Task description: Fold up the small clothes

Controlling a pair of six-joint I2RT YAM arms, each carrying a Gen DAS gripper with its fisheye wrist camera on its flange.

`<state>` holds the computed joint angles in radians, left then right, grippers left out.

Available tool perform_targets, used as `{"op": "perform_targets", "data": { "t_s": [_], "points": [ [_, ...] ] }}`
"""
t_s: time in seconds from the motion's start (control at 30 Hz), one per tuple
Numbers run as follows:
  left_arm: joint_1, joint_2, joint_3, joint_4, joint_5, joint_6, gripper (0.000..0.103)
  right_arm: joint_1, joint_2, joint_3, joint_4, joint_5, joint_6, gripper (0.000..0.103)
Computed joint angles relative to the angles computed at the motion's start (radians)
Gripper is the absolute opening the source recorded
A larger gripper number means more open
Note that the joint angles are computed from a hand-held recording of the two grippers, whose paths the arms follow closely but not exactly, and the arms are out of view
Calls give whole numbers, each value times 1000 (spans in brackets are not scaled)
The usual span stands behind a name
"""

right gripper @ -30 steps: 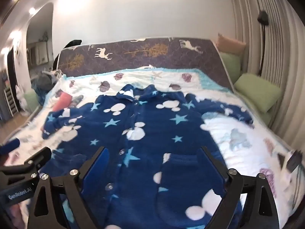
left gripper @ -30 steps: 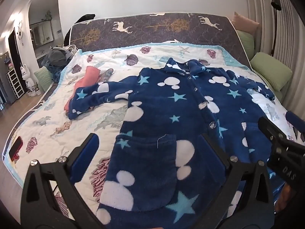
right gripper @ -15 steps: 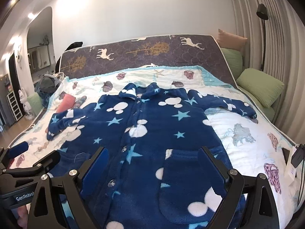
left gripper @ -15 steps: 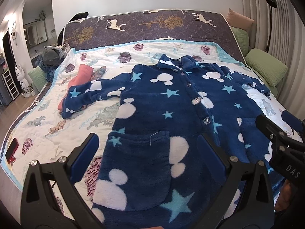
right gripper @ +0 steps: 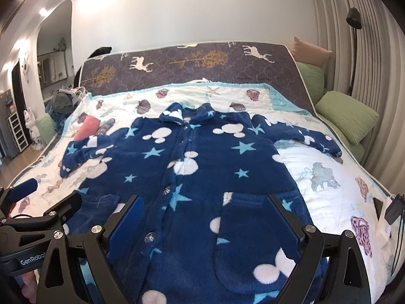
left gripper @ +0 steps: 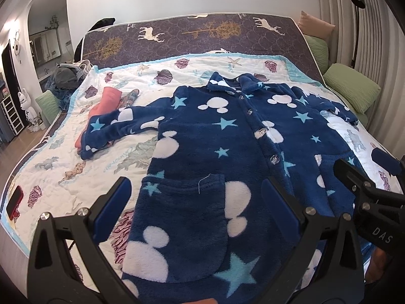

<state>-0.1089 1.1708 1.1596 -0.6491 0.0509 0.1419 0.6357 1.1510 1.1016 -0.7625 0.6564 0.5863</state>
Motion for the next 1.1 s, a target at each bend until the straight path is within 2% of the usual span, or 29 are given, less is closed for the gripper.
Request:
{"op": "perform_targets", "data": {
  "t_s": [0.13, 0.47, 1.1],
  "points": [
    [8, 4, -2, -5, 38, 9, 102, 5, -21, -22, 16, -1, 4, 97],
    [-5, -15, -25, 7, 36, 5, 102, 24, -21, -25, 4, 65, 23, 97],
    [-10, -30, -32, 1, 30, 4, 102, 30, -31, -19, -37, 74, 68, 97]
  ]
}}
